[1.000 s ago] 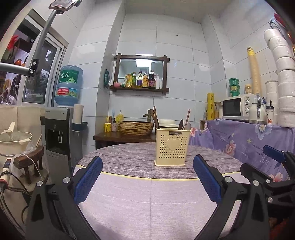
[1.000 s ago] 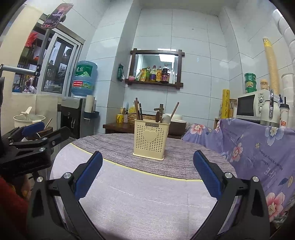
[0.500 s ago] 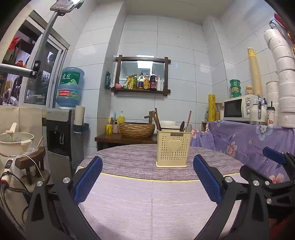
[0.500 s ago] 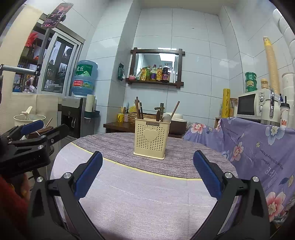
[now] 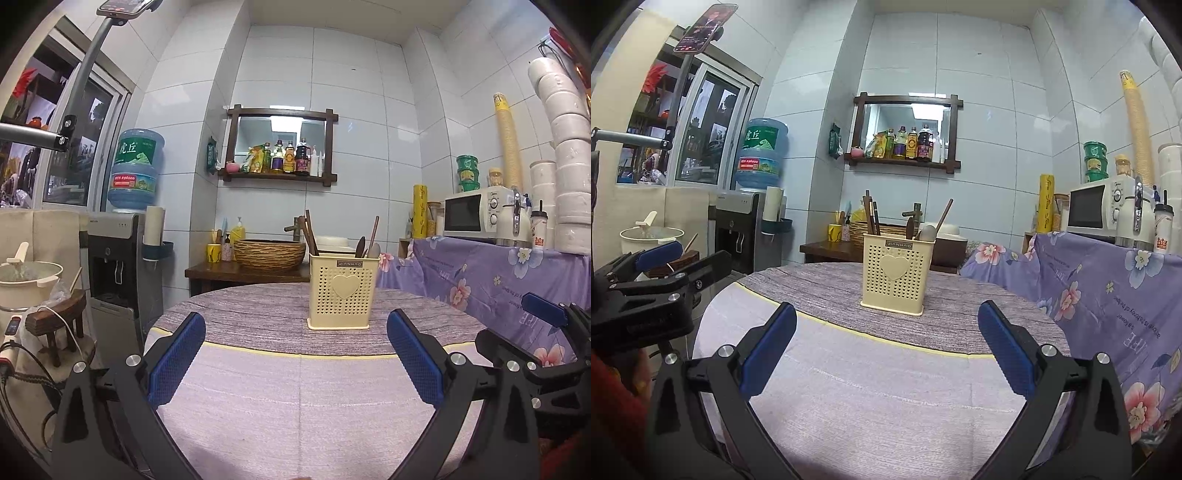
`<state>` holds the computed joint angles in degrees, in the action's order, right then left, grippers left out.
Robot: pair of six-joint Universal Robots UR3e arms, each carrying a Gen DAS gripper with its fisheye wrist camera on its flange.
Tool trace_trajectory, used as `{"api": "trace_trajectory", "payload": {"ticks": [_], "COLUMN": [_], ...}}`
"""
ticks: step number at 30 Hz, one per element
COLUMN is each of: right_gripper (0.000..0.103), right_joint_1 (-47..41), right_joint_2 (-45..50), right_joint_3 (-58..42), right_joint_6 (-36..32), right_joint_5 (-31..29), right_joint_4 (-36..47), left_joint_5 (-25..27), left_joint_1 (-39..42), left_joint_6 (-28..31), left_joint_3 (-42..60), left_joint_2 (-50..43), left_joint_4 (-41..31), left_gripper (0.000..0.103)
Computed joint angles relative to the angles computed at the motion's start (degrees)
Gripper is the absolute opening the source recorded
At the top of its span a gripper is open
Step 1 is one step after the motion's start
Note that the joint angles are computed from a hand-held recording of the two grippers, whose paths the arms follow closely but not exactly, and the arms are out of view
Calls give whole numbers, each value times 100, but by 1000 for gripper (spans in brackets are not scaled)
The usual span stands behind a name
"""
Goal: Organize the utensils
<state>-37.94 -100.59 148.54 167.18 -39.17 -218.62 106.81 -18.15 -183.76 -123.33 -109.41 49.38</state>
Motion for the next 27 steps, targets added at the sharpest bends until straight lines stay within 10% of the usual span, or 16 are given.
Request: {"api": "trace_trajectory", "payload": {"ticks": [27], "right_gripper": [97], "right_joint_1": [61], "right_joint_2": [150], "right_joint_3": [-71], "right_joint_6": [-59], "right_joint_5": [-59], "right_joint_4": [46], "left_joint_5": [-58], "left_joint_1": [25], "left_joint_6": [-183], "left_joint_3": [-5], "left_joint_2": [-49], "left_joint_4": [-11], "left_gripper": [98]}}
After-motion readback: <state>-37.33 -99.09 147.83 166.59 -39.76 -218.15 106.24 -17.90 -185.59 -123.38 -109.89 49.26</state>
